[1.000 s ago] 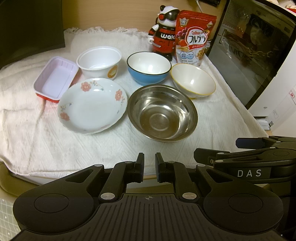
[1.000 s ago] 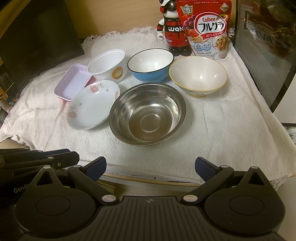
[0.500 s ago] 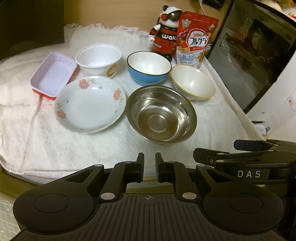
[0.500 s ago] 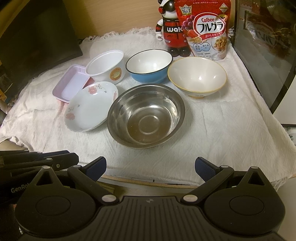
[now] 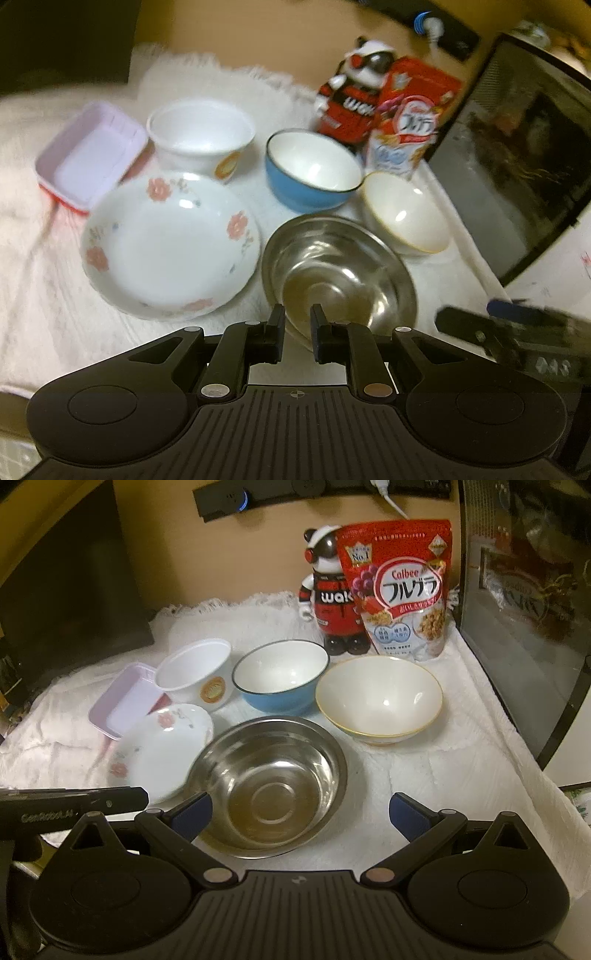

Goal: Organize plates and bowls

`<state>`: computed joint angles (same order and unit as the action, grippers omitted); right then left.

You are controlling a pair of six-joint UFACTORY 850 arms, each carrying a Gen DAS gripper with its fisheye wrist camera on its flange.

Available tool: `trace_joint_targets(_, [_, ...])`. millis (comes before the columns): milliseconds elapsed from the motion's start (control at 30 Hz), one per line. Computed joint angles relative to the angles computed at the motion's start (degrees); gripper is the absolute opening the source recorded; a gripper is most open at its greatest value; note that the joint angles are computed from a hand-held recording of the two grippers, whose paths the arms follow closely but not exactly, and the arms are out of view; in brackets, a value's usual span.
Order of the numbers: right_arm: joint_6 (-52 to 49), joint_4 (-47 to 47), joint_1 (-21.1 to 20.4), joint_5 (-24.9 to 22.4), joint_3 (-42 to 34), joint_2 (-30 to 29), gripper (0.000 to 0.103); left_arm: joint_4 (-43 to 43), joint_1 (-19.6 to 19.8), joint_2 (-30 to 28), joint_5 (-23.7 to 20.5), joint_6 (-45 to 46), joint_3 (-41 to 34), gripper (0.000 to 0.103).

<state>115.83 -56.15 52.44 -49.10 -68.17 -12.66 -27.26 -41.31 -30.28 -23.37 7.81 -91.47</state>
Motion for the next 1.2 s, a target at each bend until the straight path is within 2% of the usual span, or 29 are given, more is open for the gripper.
trace_joint_targets(133, [2.84,-1.51,-2.47,7.88,3.70,1.49,0.103,-1.46,1.10,-4.39,-3.37,-4.54,-4.46,0.016])
trace_joint_targets(267, [5.78,-4.18,-4.72,14.78,6.22,1.90,0.103,8.50,0.36,-7.98,-5.88,-15.35,-8.91,0.017])
trace_joint_targets(333, [4.72,-4.35,-5.96,16.10,6.27,1.22,0.102,11.02,0.07,-9.41,-6.58,-18.49,-10.60,0.022])
trace_joint_targets(533, [1.52,-4.62,-10.27,17.94,6.65,-0.40,0.089,10.94,-0.44,-13.25,-10.57,-20.42,-15.75,0.024])
trace_joint_targets(600, [1.57,-5.79,-12.08,20.71,7.15,-0.58,0.085,11.56,-0.71,-13.73,-10.66,-21.19,-16.28,0.029])
trace_joint_targets(700, [1.64,-8.10,-14.46,25.01,7.37,-1.24,0.080,13.09,-0.98,-15.00,-10.81,-23.58,-17.91,0.028])
trace_joint_targets(800, [-2.00,-6.17,-16.65,29.37,6.59,-2.70,0.073,12.40,-0.79,-16.68,-11.45,-24.69,-20.12,0.027])
trace_joint_targets(900, [-6.48,-2.22,-18.37,34.86,6.07,-3.73,0.068,13.36,-0.87,-18.32,-13.95,-25.73,-22.89,0.026])
trace_joint_targets(1033, [-9.48,1.14,-17.16,31.63,4.47,-4.43,0.068,11.20,-0.65,-16.77,-13.44,-21.64,-21.36,0.026])
trace_joint_targets(1100, [-9.15,2.12,-16.69,30.64,4.30,-3.88,0.068,7.39,-0.15,-14.59,-11.15,-16.19,-18.75,0.027])
trace_joint_targets(1200, [-5.80,-0.17,-14.72,26.27,3.19,-3.02,0.068,-0.16,1.47,-11.18,-8.50,-6.29,-15.02,0.028])
